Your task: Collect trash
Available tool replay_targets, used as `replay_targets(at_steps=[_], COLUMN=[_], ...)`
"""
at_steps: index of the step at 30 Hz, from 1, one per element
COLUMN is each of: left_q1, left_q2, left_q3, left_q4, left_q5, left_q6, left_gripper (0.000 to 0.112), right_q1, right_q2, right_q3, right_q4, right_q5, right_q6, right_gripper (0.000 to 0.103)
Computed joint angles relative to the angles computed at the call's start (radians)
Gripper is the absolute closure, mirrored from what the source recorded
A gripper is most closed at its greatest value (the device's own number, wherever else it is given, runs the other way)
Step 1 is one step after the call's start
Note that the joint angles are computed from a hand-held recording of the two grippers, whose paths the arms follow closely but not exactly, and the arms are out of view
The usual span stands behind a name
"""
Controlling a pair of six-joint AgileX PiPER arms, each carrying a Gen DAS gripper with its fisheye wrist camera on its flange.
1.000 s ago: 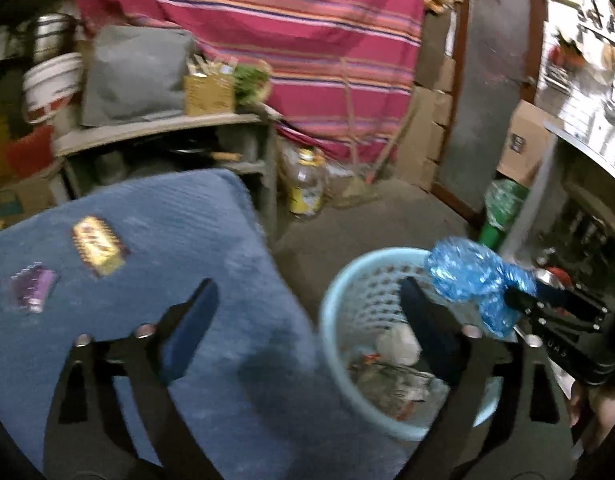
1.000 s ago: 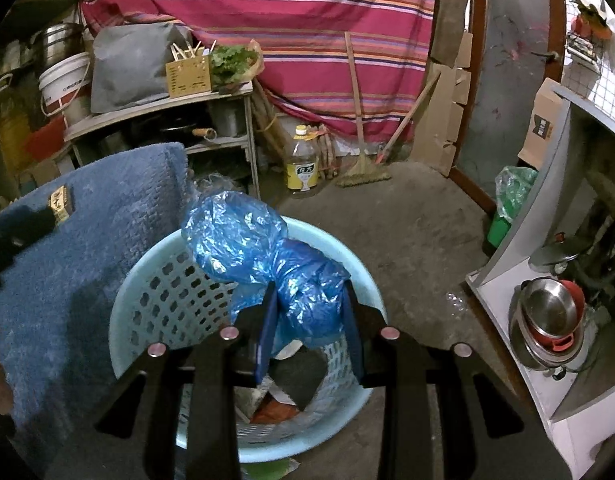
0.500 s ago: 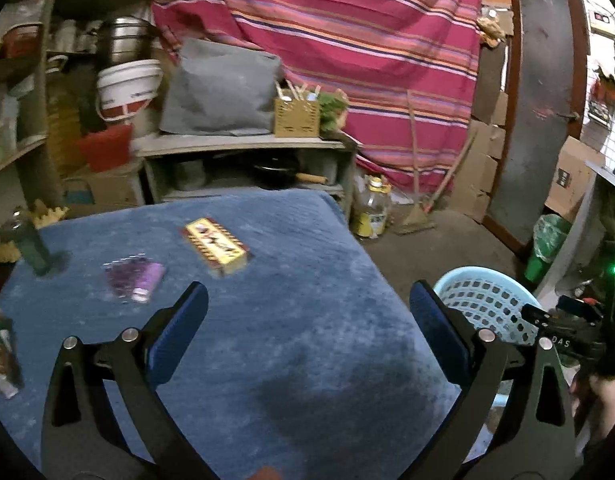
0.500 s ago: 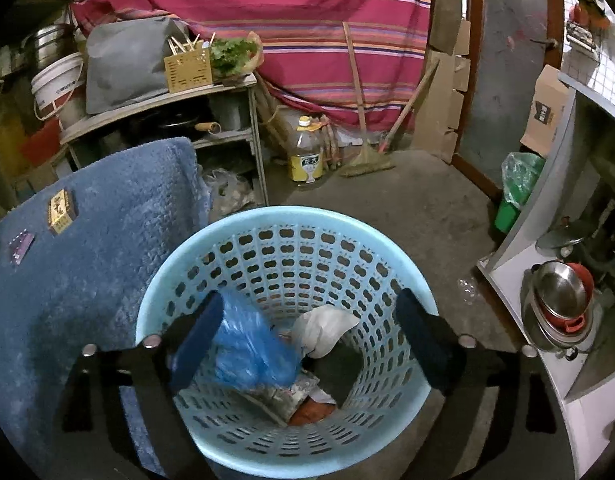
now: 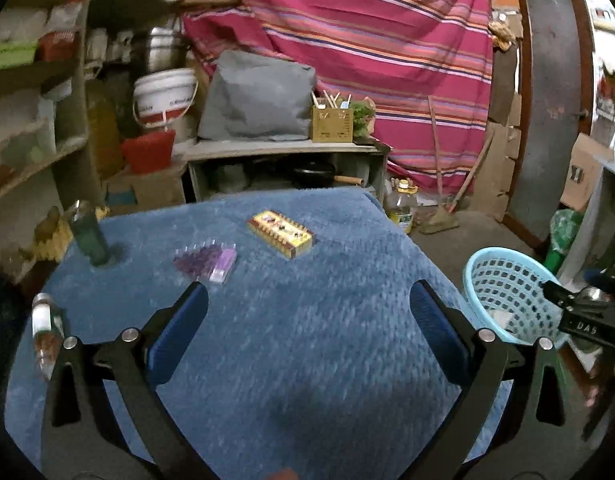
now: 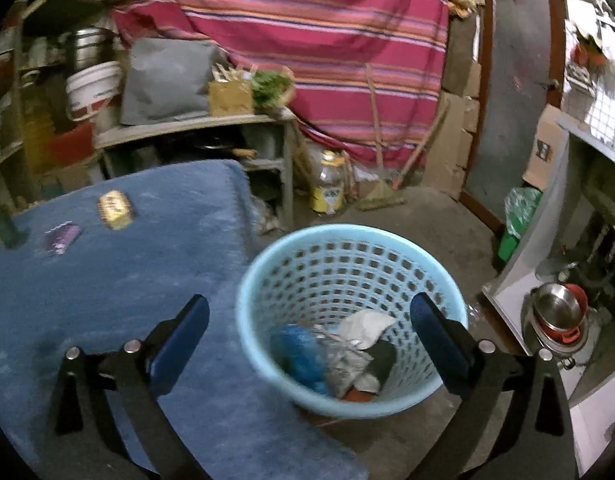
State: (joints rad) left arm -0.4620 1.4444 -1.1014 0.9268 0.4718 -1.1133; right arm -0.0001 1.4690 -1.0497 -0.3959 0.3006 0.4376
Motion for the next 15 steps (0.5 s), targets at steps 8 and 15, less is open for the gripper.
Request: replay_targets(at_steps=[8,15], left_q1=[0.049,0.022], left_q2=[-0.193,-0.320], left_q3=[0.218,0.310], left_q4=[0.098,0.192], left_q5=[0.034,0.116], left_q6=[-0.172,-0.217], left_gripper=[0.015,0.015], right_q1=[0.217,0.381], right_q2=[-0.144,-0.176], right_q3=[0.121,0.160], right_q4=[-0.377,-0.539], right_q5=[-0.010,0.040], right_q6=[0.438,0.662], right_gripper=[0.005,0.005])
